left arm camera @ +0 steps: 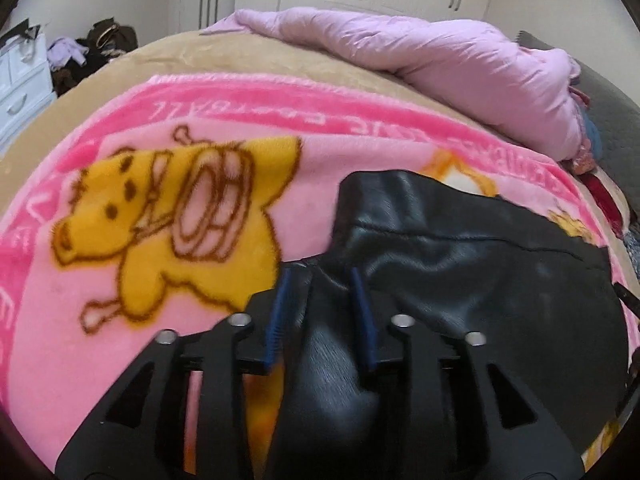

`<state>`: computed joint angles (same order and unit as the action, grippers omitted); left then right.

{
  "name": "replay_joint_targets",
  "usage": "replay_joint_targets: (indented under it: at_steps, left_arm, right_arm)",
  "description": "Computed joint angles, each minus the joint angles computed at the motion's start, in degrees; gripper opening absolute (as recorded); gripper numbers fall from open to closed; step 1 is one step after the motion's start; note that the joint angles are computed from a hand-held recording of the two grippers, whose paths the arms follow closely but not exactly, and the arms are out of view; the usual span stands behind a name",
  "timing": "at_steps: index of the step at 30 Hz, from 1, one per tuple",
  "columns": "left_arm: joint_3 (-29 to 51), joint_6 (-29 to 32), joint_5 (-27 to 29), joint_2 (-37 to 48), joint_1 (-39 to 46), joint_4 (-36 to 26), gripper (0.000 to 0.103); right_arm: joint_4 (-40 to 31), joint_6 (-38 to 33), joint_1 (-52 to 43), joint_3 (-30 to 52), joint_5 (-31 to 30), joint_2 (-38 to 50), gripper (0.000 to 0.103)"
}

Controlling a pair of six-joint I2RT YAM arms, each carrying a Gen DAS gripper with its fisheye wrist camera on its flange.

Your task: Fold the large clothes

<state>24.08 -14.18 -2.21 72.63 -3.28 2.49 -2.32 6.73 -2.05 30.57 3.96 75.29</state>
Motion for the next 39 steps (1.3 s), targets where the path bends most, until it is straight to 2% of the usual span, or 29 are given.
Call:
replay_joint_targets:
  at_steps: [2, 5, 9, 12, 15, 21, 27, 29, 32, 35, 38, 39]
  left_arm:
    - [-0.61, 0.04, -0.73, -5.68, -1.16, -3.69, 0.044]
    - [-0.63, -0.24, -3.02, -13.1, -4.08, -9.6, 0.057]
    - [1.41, -1.89, -4.09, -18.25, -8.54, -17.13, 0.069]
    - [2.94, -4.53, -6.48, -22.14, -14.03, -22.32, 0.081]
    - [4.42, -7.39, -9.76, -25.58, -19.96, -26.72, 0.088]
    - [6.0, -14.95, -18.2, -27.84, -34.56, -32.42, 0.091]
    - [6.05, -23.08, -26.76, -26.92, -48.13, -35.74, 0.091]
    - [5.98, -26.07, -29.47, -26.75, -52.86, -36.75, 0.094]
    - [5.99, -28.59, -30.99, -24.79, -56.53, -37.05, 0.094]
    - [5.21, -29.2, -30.04, -21.96, -56.9, -35.53, 0.094]
    - [3.77, -28.67, -26.77, -17.82, -54.33, -32.62, 0.094]
    - [3.24, -28.52, -26.05, -16.39, -53.53, -31.54, 0.094]
  right_arm:
    - [-2.68, 0.14, -0.98, -0.08, -0.63, -2.84, 0.053]
    - [-7.26, 1.54, -3.69, -0.63, -4.33, -8.66, 0.058]
    - [-12.93, 3.28, -7.01, -0.63, -9.59, -16.59, 0.058]
    - [-17.87, 3.12, -10.36, -1.25, -14.08, -26.09, 0.059]
    - [-24.0, 0.15, -11.67, -0.2, -17.24, -33.34, 0.059]
    - [-35.43, -3.37, -3.43, -0.06, -11.82, -48.0, 0.059]
    - [-42.19, 3.85, 16.02, -1.4, 2.21, -55.61, 0.059]
    - [-43.69, 7.17, 22.93, -1.69, 7.21, -56.66, 0.059]
    - [-44.74, 11.64, 31.51, -2.25, 12.6, -56.73, 0.059]
    - [-44.87, 15.84, 38.95, -3.43, 16.92, -54.53, 0.059]
    - [-41.98, 15.44, 36.89, -5.44, 13.24, -50.12, 0.059]
    - [-40.59, 14.62, 34.07, -6.34, 9.75, -48.57, 0.059]
